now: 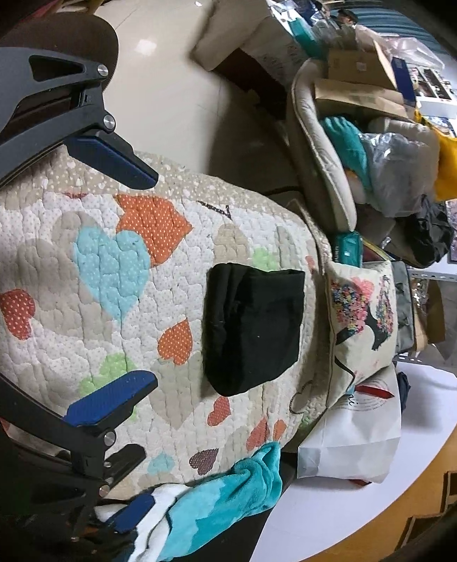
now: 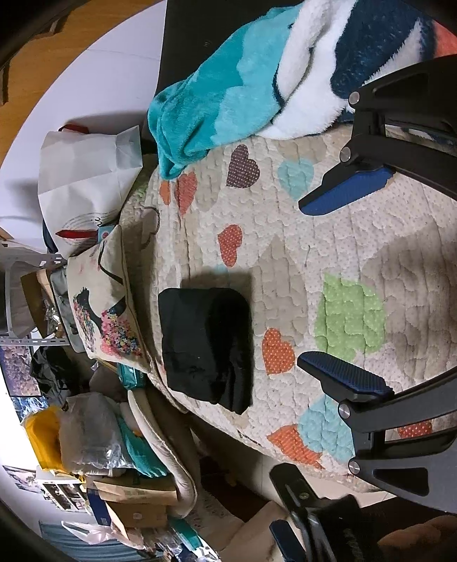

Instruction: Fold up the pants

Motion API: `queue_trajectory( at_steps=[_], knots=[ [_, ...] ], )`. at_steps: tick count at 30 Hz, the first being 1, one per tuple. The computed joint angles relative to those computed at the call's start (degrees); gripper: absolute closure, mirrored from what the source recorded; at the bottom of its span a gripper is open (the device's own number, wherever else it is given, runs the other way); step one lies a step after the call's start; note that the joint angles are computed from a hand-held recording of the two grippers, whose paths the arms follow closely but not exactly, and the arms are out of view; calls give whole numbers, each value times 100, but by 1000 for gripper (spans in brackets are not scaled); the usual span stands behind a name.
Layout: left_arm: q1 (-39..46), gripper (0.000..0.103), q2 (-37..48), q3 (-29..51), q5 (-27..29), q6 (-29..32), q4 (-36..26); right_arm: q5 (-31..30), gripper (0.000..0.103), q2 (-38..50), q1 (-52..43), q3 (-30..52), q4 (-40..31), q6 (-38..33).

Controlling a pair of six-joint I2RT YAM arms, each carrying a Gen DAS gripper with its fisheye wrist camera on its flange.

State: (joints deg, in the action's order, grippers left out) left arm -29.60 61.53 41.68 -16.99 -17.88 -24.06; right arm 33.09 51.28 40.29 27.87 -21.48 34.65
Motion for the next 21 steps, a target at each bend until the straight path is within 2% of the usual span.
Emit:
queue_trajectory(
  at_steps=[9, 14, 21],
  knots=[
    [145, 0, 1023, 416, 187, 44, 200, -240, 19, 365, -397, 37, 139, -71],
    [58, 0, 1562, 542, 17, 98, 356, -654, 18, 919, -951, 157, 415, -211],
    [-65, 0, 2262, 300, -548, 360, 1047, -1144, 18, 1635, -1406, 217, 753, -179]
  ],
)
